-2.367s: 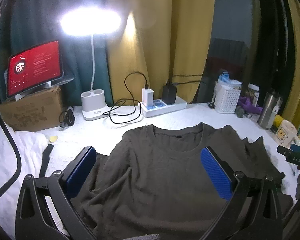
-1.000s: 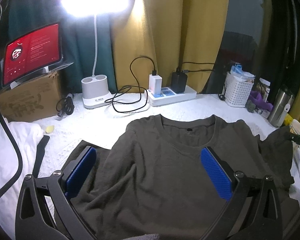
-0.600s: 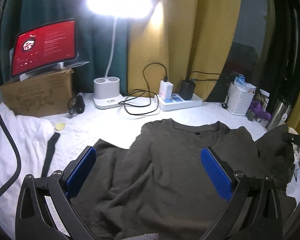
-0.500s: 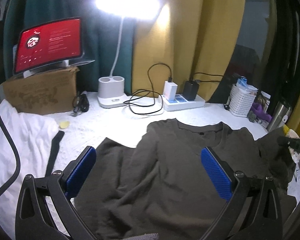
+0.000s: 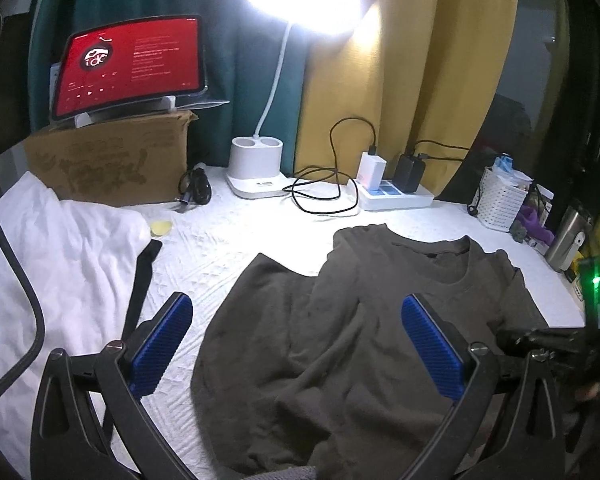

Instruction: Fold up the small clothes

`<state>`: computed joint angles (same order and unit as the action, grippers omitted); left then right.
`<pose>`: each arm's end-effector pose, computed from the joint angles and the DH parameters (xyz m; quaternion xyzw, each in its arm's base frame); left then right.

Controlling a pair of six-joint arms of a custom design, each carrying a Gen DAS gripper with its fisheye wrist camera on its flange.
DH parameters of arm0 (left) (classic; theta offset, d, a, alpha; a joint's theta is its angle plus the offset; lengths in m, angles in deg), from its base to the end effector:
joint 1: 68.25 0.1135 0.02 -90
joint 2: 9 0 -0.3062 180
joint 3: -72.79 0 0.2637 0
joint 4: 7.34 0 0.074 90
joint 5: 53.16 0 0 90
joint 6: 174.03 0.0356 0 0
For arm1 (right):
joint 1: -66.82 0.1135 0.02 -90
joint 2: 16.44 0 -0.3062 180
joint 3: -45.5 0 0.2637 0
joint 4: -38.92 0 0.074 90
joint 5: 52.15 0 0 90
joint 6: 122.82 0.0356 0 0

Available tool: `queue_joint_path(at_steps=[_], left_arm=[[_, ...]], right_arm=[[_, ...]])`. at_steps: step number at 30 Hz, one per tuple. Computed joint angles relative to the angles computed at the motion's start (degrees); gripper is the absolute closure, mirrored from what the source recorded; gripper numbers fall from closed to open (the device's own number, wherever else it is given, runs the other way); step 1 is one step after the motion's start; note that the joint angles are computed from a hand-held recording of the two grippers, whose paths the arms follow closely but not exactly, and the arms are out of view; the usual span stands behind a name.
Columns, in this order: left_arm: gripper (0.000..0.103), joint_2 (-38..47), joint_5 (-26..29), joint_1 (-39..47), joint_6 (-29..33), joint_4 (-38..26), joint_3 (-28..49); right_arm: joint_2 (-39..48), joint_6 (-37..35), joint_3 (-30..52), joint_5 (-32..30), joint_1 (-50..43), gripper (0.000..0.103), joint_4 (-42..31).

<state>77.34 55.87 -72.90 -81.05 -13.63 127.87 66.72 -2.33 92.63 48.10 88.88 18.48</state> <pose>0.3093 -0.0368 0.2166 0.1318 0.8779 -0.1546 0.4336 0.2406 0.0907 0.1715 0.0958 0.9492 0.0505 0.2955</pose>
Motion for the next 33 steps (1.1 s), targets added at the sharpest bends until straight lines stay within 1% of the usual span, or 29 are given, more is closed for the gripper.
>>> queue_joint_path(at_steps=[1,3,5,6,7,8,9,10,15,19,20,22,26,28,29,30,31,32,33], left_arm=[[0.001,-0.02,-0.27,0.14,0.21,-0.05,0.04],[0.001,0.43,-0.93,0.42,0.7,-0.6,0.57],[0.001,1.04,-1.47,0.77,1.31,-1.31,1.07],[0.001,1.32,-1.95,0.91,1.71,-1.61,1.26],[0.001,1.65,-2.7,1.01,2.18,-2.07,1.57],[0.001,2.04,-3.33,1.21,2.55,-2.43,1.89],[0.001,2.51,-3.81,1.53,2.91,-2.9,2.32],[0.001,2.83,-4.05,1.84,3.19,-3.09,2.49],[0.001,5.78,-7.14,3.8,5.57,-4.76,4.74],[0.001,9.56,-6.97,4.99,7.38,-7.34,7.9],[0.001,10.82,-6.33,5.18,8.25,-7.87,8.82],[0.001,14.58,-4.95,5.31,9.92,-11.31,12.41],[0.009,19.89,-2.78,4.42,12.25,-14.58,17.24],[0.025,23.36,0.02,4.17,13.61,-17.78,20.82],[0.038,24.77,0.32,3.91,14.03,-18.79,22.19],[0.058,24.47,-0.13,3.58,14.21,-16.27,21.34],[0.072,25.11,0.34,3.46,14.82,-17.67,22.51],[0.087,25.06,0.53,3.53,14.62,-17.67,22.7],[0.098,25.12,1.74,4.01,14.1,-18.76,23.36]], right_arm=[[1.2,0.34,-0.02,-0.76,-0.1,0.097,0.46],[1.16,0.41,-0.58,-0.41,0.35,0.096,1.6],[0.96,0.67,-0.96,-1.51,0.41,0.09,2.18],[0.61,0.62,-1.17,-2.11,0.37,0.079,2.25],[0.4,0.55,-1.23,-2.42,0.62,0.053,2.23],[0.26,0.42,-1.37,-2.81,1.0,0.036,2.45],[0.08,0.1,-1.56,-3.67,1.58,0.012,2.8],[0.21,-0.2,-1.53,-4.05,2.08,0.01,2.93],[-0.65,-0.21,-1.89,-2.33,5.5,0.01,2.44],[-3.29,-0.69,-1.97,-0.68,5.96,0.01,1.31],[-3.91,-0.88,-1.84,-0.29,5.77,0.01,0.88],[-6.11,-1.43,-1.84,0.4,4.67,0.01,-0.36],[-10.56,-3.15,-2.19,1.7,0.96,0.01,-2.84],[-12.24,-4.18,-2.39,2.76,-1.27,0.01,-4.14],[-12.69,-4.61,-2.55,2.91,-2.22,0.01,-4.43],[-13.39,-5.21,-2.81,3.01,-3.84,0.01,-4.91],[-13.86,-5.62,-3.1,3.08,-5.05,0.01,-5.14],[-14.29,-6.03,-3.38,3.29,-6.4,0.01,-5.51],[-14.82,-6.21,-3.68,3.58,-7.32,0.01,-5.93]])
